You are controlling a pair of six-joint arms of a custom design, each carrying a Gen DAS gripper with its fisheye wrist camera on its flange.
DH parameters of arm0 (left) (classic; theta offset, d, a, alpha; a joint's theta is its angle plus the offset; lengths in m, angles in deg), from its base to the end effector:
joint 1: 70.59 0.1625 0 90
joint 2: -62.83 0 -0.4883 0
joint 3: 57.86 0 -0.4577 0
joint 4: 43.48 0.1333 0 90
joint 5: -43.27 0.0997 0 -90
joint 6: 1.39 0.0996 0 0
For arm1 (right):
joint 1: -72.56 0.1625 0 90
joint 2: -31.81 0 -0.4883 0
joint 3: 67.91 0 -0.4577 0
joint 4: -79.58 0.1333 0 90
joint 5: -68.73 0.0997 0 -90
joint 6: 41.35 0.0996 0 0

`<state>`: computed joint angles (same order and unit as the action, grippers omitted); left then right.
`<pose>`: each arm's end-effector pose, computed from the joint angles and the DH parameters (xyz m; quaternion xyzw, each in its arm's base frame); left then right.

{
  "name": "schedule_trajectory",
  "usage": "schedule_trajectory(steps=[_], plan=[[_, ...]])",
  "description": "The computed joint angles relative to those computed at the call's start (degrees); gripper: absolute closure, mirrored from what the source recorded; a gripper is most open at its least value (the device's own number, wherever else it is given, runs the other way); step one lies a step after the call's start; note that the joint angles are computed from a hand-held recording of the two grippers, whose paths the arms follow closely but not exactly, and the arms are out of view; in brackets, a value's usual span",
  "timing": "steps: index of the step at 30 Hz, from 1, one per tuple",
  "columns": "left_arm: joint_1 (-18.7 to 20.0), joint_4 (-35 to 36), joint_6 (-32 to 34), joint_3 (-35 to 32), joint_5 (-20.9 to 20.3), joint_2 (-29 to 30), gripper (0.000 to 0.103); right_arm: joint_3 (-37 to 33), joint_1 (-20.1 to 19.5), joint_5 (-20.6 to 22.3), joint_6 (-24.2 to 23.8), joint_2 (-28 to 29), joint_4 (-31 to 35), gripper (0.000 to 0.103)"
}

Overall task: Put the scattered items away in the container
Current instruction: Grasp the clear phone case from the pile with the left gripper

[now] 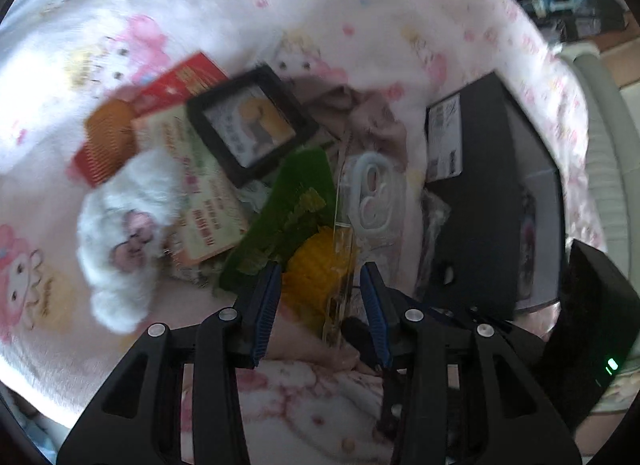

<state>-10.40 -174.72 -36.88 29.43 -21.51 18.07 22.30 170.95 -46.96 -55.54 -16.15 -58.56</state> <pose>-0.2361 -0.7656 0.1046 -0.0459 0.9747 -0.1085 0.1897 0.2021 -0.7527 0.1384 0.1794 -0.9571 0.0388 0.2243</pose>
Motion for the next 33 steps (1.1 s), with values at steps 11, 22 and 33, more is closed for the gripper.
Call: schedule_trajectory(steps=[11, 22, 33], plan=[[0.5, 4.4, 2.7, -5.5, -1.5, 4.2, 0.083, 0.9, -0.8, 3.3, 1.3, -1.4, 0.0, 0.067], [1.0, -7.4, 0.7, 3.5, -3.4, -2.9, 0.089, 0.6, 0.4, 3.8, -1.2, -2.2, -0.9, 0.067], [1.3, -12.4, 0.1, 7.6, -2.9, -7.1, 0.095, -2.6, 0.5, 4.3, -2.5, 0.3, -1.3, 0.061]])
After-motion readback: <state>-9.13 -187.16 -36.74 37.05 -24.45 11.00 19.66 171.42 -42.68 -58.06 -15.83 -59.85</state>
